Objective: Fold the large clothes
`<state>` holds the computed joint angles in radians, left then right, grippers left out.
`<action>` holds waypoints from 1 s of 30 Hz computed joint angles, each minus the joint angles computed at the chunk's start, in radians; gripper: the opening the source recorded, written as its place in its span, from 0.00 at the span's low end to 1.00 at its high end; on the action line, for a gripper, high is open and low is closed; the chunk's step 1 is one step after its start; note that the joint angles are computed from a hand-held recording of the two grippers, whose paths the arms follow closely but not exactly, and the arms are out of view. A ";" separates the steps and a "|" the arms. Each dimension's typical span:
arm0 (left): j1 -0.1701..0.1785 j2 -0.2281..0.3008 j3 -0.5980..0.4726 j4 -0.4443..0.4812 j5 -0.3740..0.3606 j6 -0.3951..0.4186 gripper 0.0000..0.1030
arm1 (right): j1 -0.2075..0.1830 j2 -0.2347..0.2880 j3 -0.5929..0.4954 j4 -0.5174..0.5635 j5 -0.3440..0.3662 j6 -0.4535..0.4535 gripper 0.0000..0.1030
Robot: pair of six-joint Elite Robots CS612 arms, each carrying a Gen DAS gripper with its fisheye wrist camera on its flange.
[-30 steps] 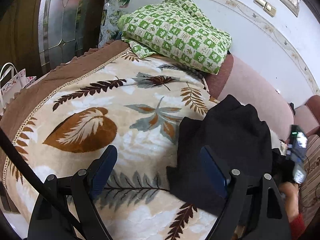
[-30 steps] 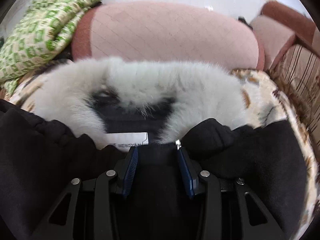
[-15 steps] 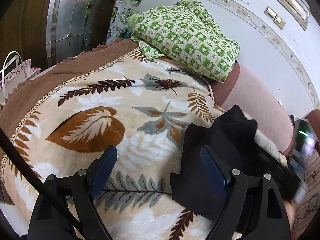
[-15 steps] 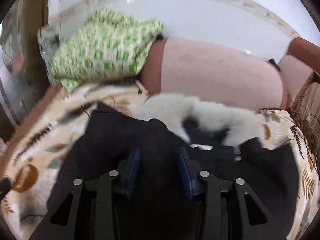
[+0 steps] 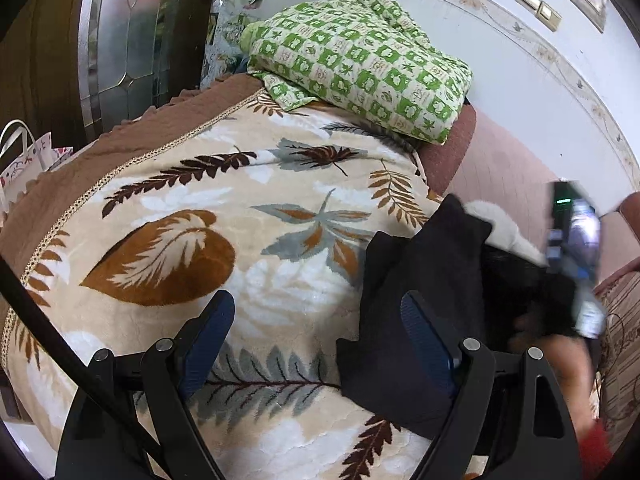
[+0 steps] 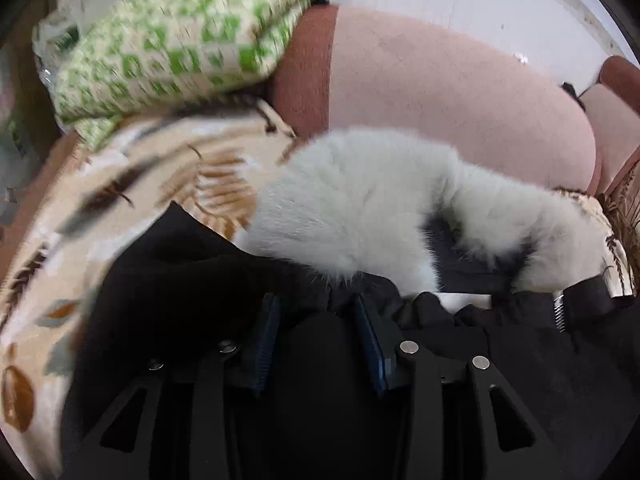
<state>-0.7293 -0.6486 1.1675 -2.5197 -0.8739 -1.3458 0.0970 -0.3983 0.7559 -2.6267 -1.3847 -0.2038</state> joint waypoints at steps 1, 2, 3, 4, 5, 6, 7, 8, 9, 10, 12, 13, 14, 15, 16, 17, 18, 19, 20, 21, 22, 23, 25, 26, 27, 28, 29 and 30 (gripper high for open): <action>-0.001 0.001 -0.002 0.001 0.000 0.002 0.82 | -0.012 -0.029 0.048 -0.050 0.031 0.005 0.41; -0.001 0.002 -0.005 0.005 -0.001 0.001 0.82 | -0.026 -0.056 0.095 -0.102 0.058 0.015 0.41; 0.000 0.004 -0.007 0.009 -0.003 0.000 0.82 | -0.038 -0.079 0.132 -0.145 0.070 0.024 0.41; 0.000 0.005 -0.009 0.008 -0.006 0.002 0.82 | -0.049 -0.095 0.158 -0.174 0.073 0.029 0.41; 0.000 0.006 -0.011 0.007 -0.008 0.003 0.82 | -0.066 -0.113 0.190 -0.211 0.076 0.037 0.42; 0.000 0.008 -0.014 0.009 -0.008 0.005 0.82 | -0.082 -0.129 0.220 -0.242 0.069 0.044 0.42; -0.001 0.011 -0.019 0.012 -0.007 0.010 0.82 | -0.094 -0.140 0.242 -0.266 0.049 0.049 0.42; -0.002 0.013 -0.022 0.014 -0.007 0.015 0.82 | -0.109 -0.151 0.268 -0.293 0.012 0.054 0.42; -0.003 0.016 -0.028 0.018 -0.006 0.021 0.82 | -0.118 -0.157 0.284 -0.311 -0.013 0.058 0.42; -0.004 0.019 -0.034 0.023 -0.006 0.026 0.82 | -0.132 -0.160 0.302 -0.333 -0.051 0.061 0.42; -0.006 0.027 -0.047 0.035 -0.008 0.031 0.82 | -0.148 -0.152 0.305 -0.334 -0.103 0.059 0.42; -0.006 0.031 -0.055 0.043 -0.010 0.034 0.82 | -0.156 -0.136 0.285 -0.300 -0.138 0.067 0.42; -0.006 0.035 -0.062 0.052 -0.012 0.036 0.82 | -0.163 -0.121 0.266 -0.278 -0.148 0.084 0.42; -0.006 0.039 -0.069 0.063 -0.015 0.038 0.82 | -0.168 -0.099 0.232 -0.246 -0.163 0.100 0.42; -0.006 0.042 -0.075 0.073 -0.018 0.041 0.82 | -0.167 -0.068 0.187 -0.204 -0.220 0.113 0.42; -0.006 0.045 -0.080 0.081 -0.020 0.044 0.82 | -0.169 -0.041 0.145 -0.161 -0.248 0.130 0.41; -0.005 0.047 -0.084 0.089 -0.025 0.048 0.82 | -0.173 -0.026 0.121 -0.124 -0.250 0.154 0.41; -0.004 0.049 -0.088 0.094 -0.029 0.050 0.82 | -0.179 -0.001 0.077 -0.068 -0.242 0.206 0.41; -0.003 0.050 -0.089 0.095 -0.033 0.051 0.82 | -0.181 0.012 0.055 -0.046 -0.245 0.236 0.41; -0.002 0.050 -0.090 0.095 -0.036 0.051 0.82 | -0.184 0.011 0.058 -0.042 -0.253 0.243 0.41; 0.001 0.050 -0.090 0.096 -0.042 0.047 0.82 | -0.180 0.020 0.041 -0.029 -0.274 0.240 0.41; 0.002 0.049 -0.088 0.094 -0.046 0.044 0.82 | -0.175 0.024 0.033 -0.024 -0.298 0.223 0.42; 0.004 0.045 -0.080 0.084 -0.058 0.036 0.82 | -0.167 0.026 0.025 -0.018 -0.339 0.188 0.42; 0.004 0.043 -0.077 0.081 -0.060 0.035 0.82 | -0.160 0.019 0.029 -0.018 -0.377 0.162 0.44; 0.004 0.040 -0.073 0.078 -0.059 0.034 0.82 | -0.153 0.009 0.039 -0.033 -0.409 0.142 0.44; 0.002 0.036 -0.066 0.073 -0.053 0.032 0.82 | -0.149 -0.011 0.072 -0.083 -0.411 0.124 0.44; 0.002 0.034 -0.062 0.071 -0.047 0.028 0.82 | -0.148 -0.035 0.116 -0.159 -0.387 0.109 0.44; 0.001 0.031 -0.058 0.070 -0.041 0.022 0.82 | -0.145 -0.055 0.155 -0.238 -0.369 0.094 0.45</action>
<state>-0.7283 -0.6180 1.1098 -2.4500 -0.9147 -1.3238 -0.0483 -0.4533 0.9105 -2.8643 -1.7536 -0.1093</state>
